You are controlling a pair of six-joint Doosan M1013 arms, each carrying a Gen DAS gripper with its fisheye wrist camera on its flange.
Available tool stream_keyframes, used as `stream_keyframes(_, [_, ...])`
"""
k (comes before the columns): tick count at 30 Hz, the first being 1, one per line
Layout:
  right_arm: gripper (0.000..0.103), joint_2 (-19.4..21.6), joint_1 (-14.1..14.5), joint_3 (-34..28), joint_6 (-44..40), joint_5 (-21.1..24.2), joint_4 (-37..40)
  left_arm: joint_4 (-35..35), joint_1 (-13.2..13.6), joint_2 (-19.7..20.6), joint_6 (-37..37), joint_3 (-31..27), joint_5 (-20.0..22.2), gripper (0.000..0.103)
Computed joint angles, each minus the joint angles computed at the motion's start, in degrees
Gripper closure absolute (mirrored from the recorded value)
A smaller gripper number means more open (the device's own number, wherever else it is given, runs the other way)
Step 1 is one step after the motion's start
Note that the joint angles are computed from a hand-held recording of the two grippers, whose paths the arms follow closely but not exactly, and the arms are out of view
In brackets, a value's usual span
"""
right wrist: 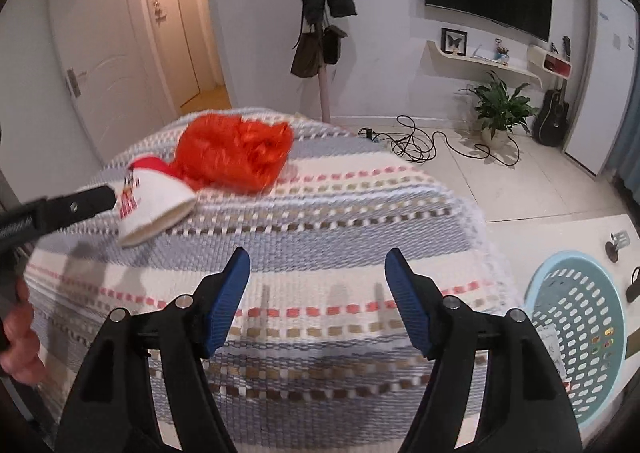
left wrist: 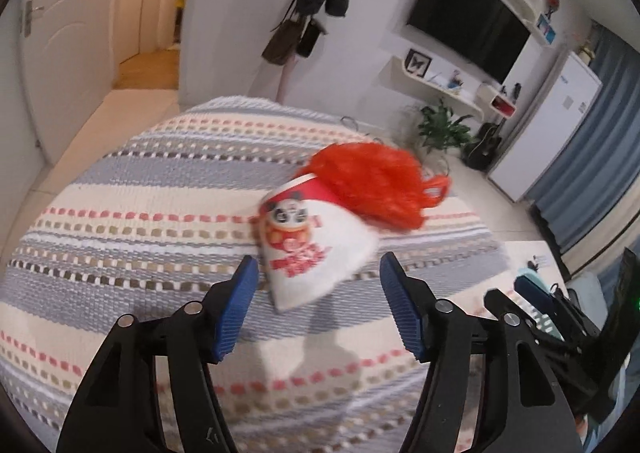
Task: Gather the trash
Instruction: 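Grasp the white panda paper cup with the left tool while the right tool approaches the orange bag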
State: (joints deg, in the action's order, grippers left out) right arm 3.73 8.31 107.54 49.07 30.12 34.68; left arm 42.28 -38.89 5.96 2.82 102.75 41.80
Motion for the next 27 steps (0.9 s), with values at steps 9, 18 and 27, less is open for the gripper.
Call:
stream_keyframes(9, [0.036, 1.0, -0.2, 0.0, -2.5, 0.9, 2.0, -7.9, 4.8, 3.2, 6.4, -1.6, -3.8, 0.033])
stream_keyframes(18, [0.036, 0.8, 0.3, 0.3, -3.9, 0.5, 1.7, -1.8, 3.5, 5.3, 4.0, -3.4, -0.2, 0.029])
stream_keyframes(27, [0.036, 1.6, -0.1, -1.1, -3.2, 4.5, 0.8, 5.7, 1.9, 3.6, -2.3, -1.1, -1.3, 0.048])
